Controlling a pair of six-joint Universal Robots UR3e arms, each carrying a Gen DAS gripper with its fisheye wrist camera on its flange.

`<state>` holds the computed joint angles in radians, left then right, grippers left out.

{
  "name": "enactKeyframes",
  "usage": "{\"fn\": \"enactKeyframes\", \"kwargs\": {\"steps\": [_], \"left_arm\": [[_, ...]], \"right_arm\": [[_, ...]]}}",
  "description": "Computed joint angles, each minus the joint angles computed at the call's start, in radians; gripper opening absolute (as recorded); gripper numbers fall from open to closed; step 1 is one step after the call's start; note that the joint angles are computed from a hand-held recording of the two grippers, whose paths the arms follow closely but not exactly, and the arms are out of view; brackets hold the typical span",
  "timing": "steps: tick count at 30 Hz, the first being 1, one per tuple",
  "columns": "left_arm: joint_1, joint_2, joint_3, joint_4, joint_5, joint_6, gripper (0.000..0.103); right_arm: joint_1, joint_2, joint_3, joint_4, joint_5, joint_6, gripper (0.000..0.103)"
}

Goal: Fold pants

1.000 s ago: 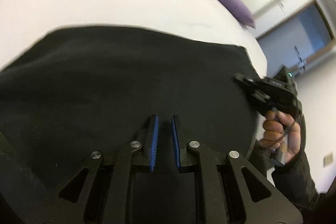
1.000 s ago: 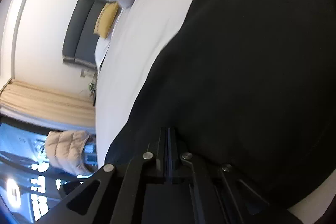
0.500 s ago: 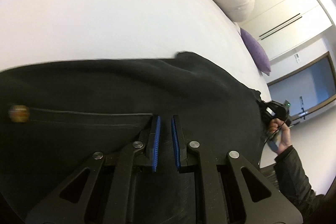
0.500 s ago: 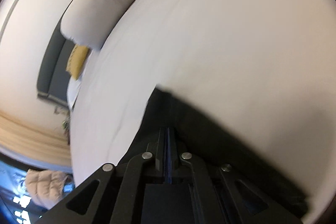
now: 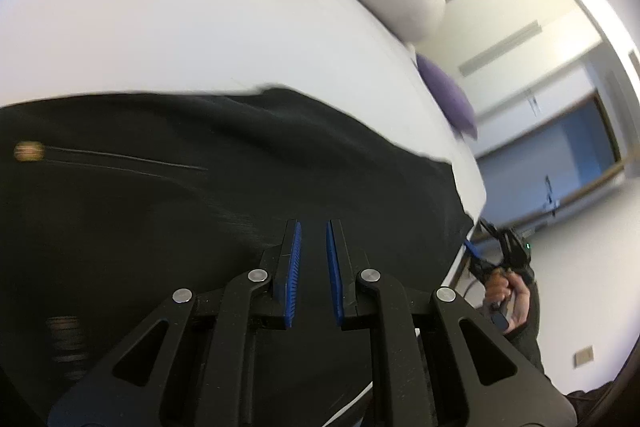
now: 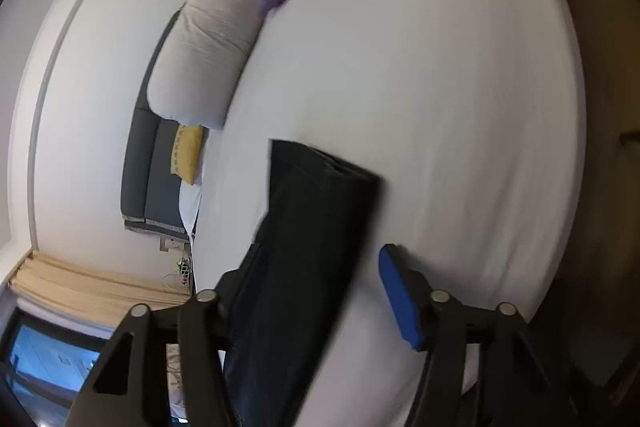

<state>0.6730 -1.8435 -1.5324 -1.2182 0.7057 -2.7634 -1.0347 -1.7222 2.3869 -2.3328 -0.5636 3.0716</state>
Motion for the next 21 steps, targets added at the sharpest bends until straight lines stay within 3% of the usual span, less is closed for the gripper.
{"fn": "enactKeyframes", "kwargs": {"steps": [2,8,10,16,19,21], "left_arm": [[-0.053,-0.034,0.029,0.02,0.017,-0.015,0.012],[-0.121,-0.169,0.1,0.06,0.055,-0.132,0.012],[-0.09,-0.146,0.03,0.073,0.024,-0.116,0.012],[-0.093,-0.13,-0.012,0.109,0.052,-0.097,0.012],[-0.136,-0.143,-0.03,0.187,0.057,-0.157,0.012],[-0.141,-0.132,-0.067,0.223,0.061,-0.162,0.012]], "right_arm": [[0.033,0.059,0.028,-0.14,0.017,0.104,0.059],[0.024,0.16,0.002,-0.231,0.055,0.18,0.059],[0.047,0.243,-0.029,-0.334,0.072,0.255,0.059],[0.09,0.342,-0.128,-0.386,0.093,0.32,0.058],[0.127,0.36,-0.177,-0.383,0.079,0.328,0.047],[0.152,0.378,-0.213,-0.357,0.063,0.316,0.026]]}}
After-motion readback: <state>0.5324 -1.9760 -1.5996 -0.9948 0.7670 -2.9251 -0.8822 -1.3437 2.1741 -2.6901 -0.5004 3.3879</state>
